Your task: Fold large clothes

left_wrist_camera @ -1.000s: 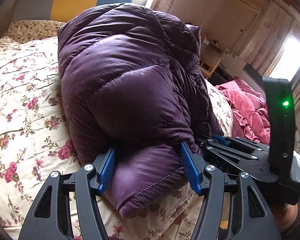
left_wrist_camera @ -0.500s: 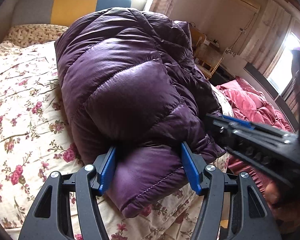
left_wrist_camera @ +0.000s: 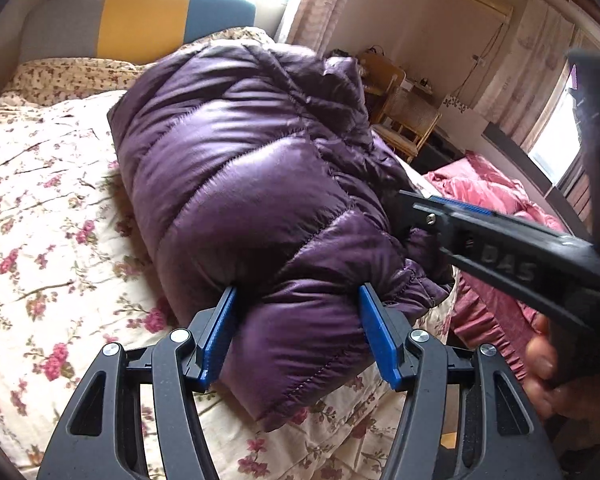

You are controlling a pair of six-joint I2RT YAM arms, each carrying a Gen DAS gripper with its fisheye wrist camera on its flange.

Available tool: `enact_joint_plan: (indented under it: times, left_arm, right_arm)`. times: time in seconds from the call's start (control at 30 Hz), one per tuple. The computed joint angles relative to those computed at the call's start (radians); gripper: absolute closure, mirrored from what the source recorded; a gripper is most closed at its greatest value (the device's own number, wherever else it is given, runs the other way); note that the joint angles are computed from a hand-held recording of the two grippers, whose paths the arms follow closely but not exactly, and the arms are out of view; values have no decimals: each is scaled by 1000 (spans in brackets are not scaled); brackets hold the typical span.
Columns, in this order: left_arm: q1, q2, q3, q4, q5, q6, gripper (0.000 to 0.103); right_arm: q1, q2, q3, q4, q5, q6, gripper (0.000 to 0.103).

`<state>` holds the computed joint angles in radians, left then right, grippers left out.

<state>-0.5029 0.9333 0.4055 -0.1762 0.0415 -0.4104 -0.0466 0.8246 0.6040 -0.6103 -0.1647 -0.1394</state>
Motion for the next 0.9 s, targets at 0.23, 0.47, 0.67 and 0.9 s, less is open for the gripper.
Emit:
enact_joint_plan:
  times: [0.23,0.47,0.67,0.9]
  left_arm:
    - [116,-85,13,-72,46,24,43]
    - [100,-35,38,-76,20,32,46]
    - [47,-6,32,-49,-20,25,46]
    - [-19,14,30,-33,-74,30,47]
  right_arm:
    - [12,26,-1,17,29,6,69]
    - [-8,50,-13,28,27,-6,69]
    - [-4,55,-16,30,35,-7,69]
    - [-9,57,-17,33,29,-9,69]
